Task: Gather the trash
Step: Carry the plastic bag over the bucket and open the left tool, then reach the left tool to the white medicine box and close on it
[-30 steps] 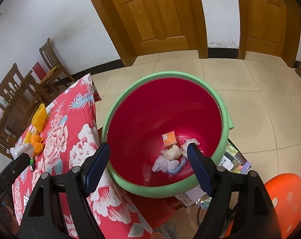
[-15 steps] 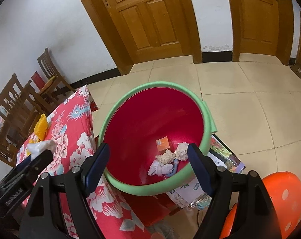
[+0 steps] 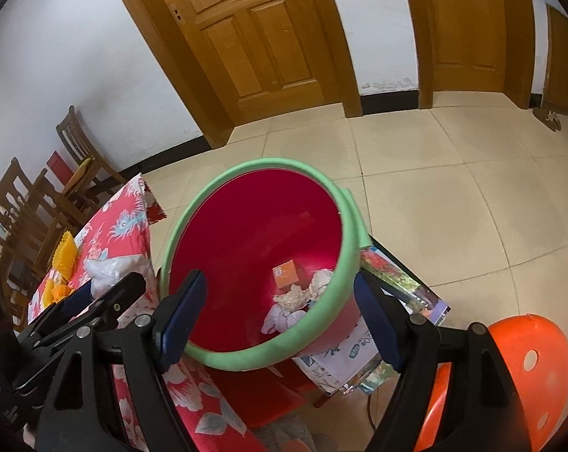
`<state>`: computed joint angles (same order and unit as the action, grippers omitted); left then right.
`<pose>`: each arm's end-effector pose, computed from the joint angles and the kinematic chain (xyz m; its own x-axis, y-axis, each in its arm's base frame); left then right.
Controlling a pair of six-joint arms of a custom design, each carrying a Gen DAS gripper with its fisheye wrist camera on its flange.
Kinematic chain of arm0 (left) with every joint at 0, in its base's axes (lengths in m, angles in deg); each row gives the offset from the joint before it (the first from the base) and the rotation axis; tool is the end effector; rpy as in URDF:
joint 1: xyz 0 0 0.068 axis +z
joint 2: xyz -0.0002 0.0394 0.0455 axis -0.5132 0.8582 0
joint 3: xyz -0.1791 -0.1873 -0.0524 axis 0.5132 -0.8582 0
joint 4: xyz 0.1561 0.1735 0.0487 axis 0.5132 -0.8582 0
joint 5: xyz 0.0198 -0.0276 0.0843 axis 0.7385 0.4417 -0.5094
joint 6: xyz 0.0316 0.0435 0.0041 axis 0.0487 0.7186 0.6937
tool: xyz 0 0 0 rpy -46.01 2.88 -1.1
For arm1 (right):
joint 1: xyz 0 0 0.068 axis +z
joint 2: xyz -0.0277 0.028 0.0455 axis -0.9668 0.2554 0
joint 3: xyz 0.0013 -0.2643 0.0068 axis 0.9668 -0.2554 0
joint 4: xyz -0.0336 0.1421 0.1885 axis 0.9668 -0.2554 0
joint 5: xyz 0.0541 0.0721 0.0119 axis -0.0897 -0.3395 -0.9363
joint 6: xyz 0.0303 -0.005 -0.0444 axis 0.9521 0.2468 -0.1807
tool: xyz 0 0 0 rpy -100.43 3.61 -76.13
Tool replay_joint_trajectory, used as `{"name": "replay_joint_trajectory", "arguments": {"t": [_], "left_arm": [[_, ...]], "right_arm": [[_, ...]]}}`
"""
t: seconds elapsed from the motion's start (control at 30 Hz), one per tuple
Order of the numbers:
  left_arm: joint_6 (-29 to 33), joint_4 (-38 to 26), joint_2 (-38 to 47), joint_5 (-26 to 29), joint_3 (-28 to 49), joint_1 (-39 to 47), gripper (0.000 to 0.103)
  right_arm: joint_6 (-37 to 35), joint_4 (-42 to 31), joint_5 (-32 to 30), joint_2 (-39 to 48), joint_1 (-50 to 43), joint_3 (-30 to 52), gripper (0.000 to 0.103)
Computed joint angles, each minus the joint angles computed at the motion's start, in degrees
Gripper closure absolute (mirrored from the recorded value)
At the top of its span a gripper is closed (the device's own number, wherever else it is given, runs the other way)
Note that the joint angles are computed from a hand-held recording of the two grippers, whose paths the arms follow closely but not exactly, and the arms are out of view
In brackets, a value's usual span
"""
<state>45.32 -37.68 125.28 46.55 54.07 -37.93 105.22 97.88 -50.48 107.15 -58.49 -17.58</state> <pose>0.3072 -0.0443 0.0694 -0.7350 0.1654 -0.6576 0.2917 0.9526 -0.0863 0.2478 0.0689 0.0616 -0.6776 0.4139 -0.6080 0.2709 0.9090 0.3168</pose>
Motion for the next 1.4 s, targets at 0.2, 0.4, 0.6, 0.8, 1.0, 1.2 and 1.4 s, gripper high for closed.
{"name": "replay_joint_trajectory", "arguments": {"t": [0.2, 0.4, 0.6, 0.8, 1.0, 1.2, 1.4], "left_arm": [[-0.83, -1.55, 1.6, -0.42, 2.14, -0.55, 0.028], [-0.88, -1.87, 0.42, 0.17, 1.66, 0.49, 0.028], [-0.78, -2.08, -4.12, 1.34, -2.06, 2.78, 0.028], [-0.78, -3.22, -9.09, 2.69, -6.19, 7.3, 0.028], [0.88, -4.24, -14.51, 4.49, -10.66, 13.38, 0.028], [4.5, -7.49, -18.66, 6.78, -14.02, 22.33, 0.028], [9.01, -10.61, -21.44, 9.08, -15.64, 31.94, 0.028]], "right_arm": [[-0.45, 1.09, -1.01, 1.05, -1.73, -0.21, 0.023], [-0.43, 1.74, -1.26, 1.26, -1.51, -0.55, 0.022], [0.19, 1.85, -0.86, -0.27, 0.02, -1.53, 0.022], [1.09, 1.34, 0.47, -2.76, 3.36, -2.47, 0.022], [2.36, 0.29, 2.18, -5.64, 7.54, -3.41, 0.022], [4.03, -1.76, 4.28, -6.96, 12.77, -2.71, 0.022], [5.76, -3.77, 6.98, -7.87, 18.67, -1.73, 0.022]]}}
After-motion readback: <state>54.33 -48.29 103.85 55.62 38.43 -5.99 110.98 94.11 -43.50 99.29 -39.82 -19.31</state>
